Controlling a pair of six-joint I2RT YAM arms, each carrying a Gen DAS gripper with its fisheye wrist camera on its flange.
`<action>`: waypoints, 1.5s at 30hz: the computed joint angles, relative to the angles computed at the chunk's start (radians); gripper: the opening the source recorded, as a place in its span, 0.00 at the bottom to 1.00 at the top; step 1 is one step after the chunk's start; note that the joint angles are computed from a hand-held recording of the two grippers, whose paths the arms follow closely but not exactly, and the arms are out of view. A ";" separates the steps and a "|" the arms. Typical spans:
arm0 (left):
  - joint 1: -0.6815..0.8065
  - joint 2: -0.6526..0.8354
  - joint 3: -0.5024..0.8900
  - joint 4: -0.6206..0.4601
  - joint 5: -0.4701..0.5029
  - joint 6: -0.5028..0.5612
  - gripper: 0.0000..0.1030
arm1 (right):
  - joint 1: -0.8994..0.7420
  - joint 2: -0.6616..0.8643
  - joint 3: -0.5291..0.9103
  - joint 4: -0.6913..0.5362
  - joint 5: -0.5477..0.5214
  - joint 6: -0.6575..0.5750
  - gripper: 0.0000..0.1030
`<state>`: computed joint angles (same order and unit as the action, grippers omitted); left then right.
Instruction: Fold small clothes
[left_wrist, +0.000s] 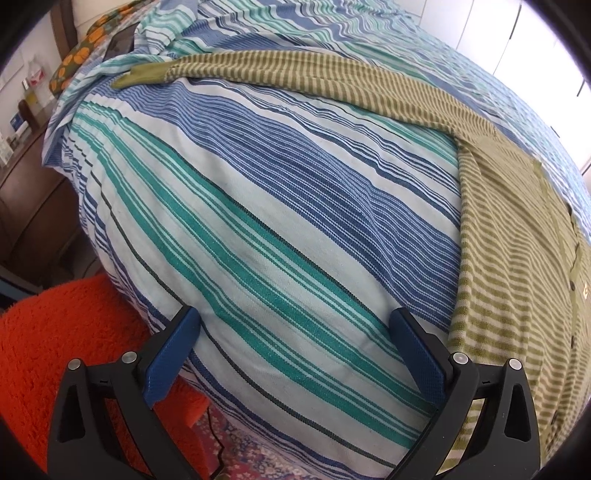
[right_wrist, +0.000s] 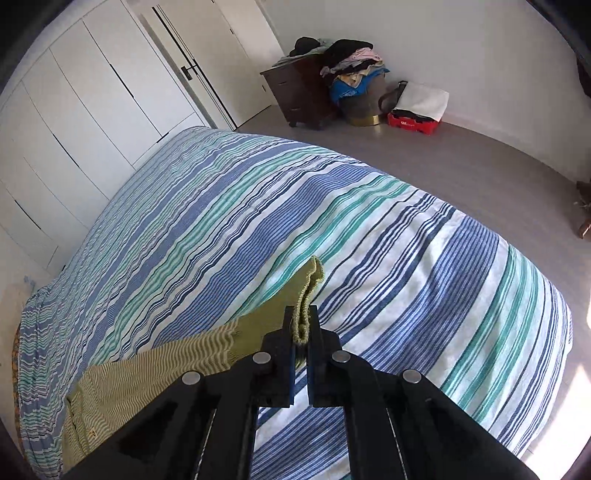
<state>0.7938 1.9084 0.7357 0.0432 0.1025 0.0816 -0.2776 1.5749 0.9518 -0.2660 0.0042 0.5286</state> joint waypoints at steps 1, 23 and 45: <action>-0.002 -0.003 -0.002 -0.001 -0.003 0.002 0.99 | -0.020 -0.012 -0.029 0.004 -0.008 -0.015 0.04; 0.071 -0.099 0.020 -0.486 0.397 0.489 0.81 | 0.885 -0.280 -0.253 -0.041 -0.302 0.168 0.66; 0.059 -0.124 -0.040 -0.622 0.314 0.574 0.04 | 1.047 -0.099 -0.232 0.061 -0.345 0.221 0.05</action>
